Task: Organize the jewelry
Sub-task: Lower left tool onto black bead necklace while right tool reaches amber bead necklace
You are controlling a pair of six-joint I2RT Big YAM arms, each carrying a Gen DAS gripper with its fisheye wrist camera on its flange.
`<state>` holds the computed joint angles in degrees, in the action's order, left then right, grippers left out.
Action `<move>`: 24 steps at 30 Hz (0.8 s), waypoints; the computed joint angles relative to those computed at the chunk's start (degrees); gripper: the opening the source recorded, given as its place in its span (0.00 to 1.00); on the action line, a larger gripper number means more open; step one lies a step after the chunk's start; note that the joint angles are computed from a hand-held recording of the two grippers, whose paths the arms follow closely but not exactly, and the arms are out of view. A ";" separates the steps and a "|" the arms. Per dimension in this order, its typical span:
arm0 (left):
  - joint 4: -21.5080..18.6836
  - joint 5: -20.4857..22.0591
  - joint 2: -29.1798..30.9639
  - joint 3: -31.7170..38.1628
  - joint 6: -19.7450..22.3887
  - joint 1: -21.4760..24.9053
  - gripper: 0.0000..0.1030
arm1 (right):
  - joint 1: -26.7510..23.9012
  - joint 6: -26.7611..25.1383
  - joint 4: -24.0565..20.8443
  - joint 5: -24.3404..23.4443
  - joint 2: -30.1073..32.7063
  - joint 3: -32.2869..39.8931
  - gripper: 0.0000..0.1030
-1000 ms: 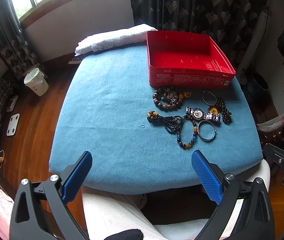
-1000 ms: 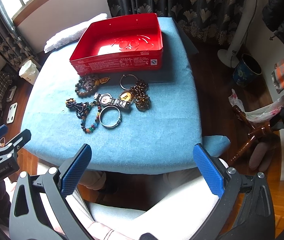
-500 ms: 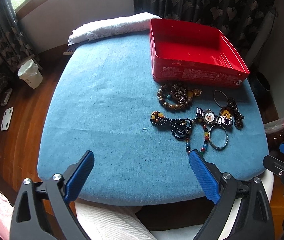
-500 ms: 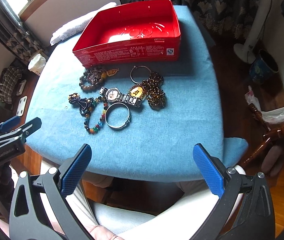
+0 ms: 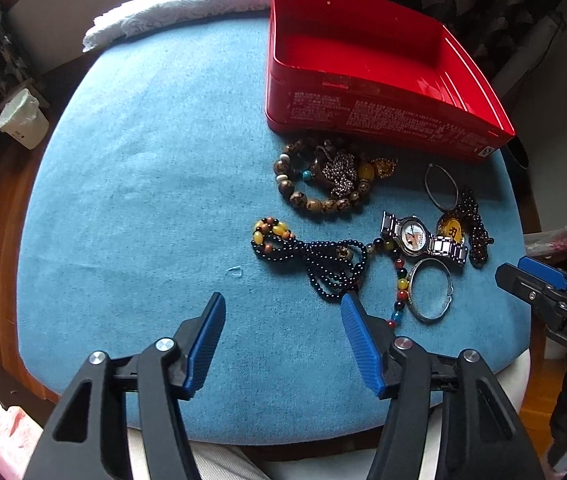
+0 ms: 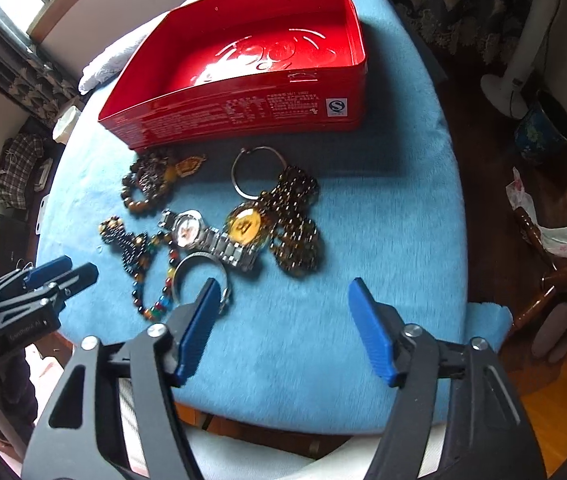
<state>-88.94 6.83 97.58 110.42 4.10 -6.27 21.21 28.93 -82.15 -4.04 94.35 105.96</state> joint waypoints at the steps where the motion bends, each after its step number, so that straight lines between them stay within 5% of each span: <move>1: -0.16 0.09 0.47 0.29 -0.09 -0.12 0.58 | -0.17 -0.37 0.08 -0.03 0.43 0.29 0.58; 15: -2.63 2.10 6.29 4.68 -2.71 -0.38 0.56 | -2.00 -5.04 0.06 -0.98 5.18 2.87 0.42; 19: -2.61 1.72 7.45 6.11 -3.43 -0.85 0.55 | -2.52 -5.53 1.22 -1.84 5.07 2.49 0.30; 24: -1.17 1.04 7.93 6.32 -3.72 -1.03 0.43 | -2.90 -5.41 0.79 -1.70 5.21 2.72 0.25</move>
<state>-90.11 7.87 105.51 116.75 0.38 -7.30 18.31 23.52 -81.36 -5.74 99.57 108.68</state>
